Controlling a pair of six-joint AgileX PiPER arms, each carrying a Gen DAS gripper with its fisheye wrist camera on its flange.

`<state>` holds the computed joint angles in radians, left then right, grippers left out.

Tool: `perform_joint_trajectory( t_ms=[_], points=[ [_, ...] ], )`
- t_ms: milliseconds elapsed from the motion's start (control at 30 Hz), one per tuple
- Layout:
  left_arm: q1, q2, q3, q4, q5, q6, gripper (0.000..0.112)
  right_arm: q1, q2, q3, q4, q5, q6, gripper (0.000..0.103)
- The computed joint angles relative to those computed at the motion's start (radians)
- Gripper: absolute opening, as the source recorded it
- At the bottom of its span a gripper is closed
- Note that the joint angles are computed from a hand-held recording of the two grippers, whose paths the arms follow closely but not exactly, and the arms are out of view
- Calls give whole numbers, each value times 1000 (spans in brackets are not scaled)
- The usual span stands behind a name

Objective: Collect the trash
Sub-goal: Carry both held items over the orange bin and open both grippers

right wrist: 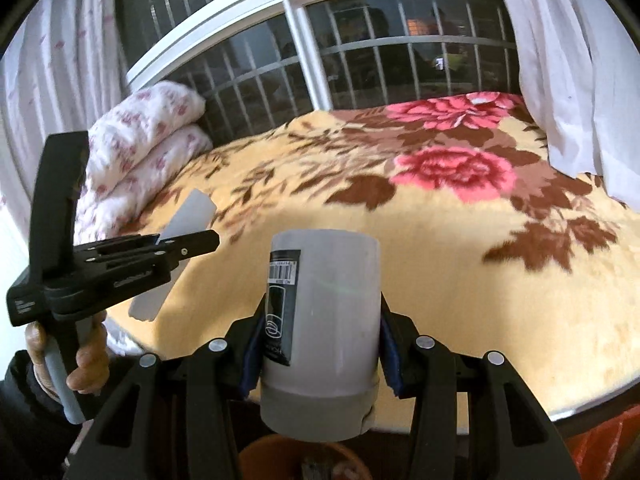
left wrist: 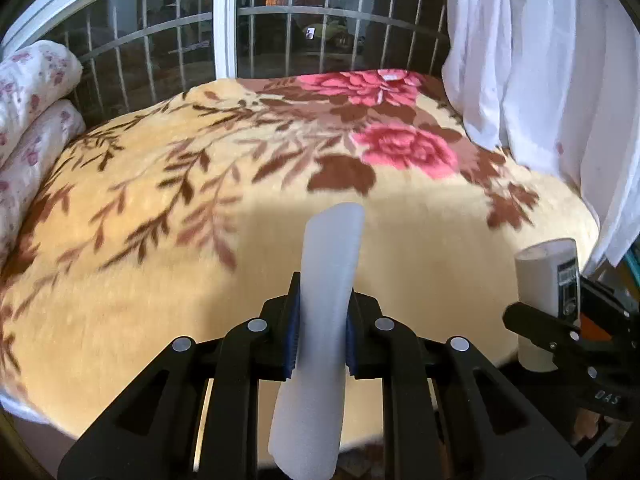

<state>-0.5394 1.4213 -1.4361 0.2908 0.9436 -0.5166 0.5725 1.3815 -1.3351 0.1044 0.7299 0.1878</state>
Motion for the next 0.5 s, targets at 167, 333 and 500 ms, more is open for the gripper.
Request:
perform_joint_trajectory(
  t_ms=[167,333,500],
  points=[
    [-176,-105,145,159,56,-179,17,102,-106,106,-102,26,105,47],
    [-358,-192,282,264,120,-354,17,225,-218,225,-222,60,253,47],
    [-482,-237,418,273,152,-457,17,336,-297,350,-302,92,403,47]
  ],
)
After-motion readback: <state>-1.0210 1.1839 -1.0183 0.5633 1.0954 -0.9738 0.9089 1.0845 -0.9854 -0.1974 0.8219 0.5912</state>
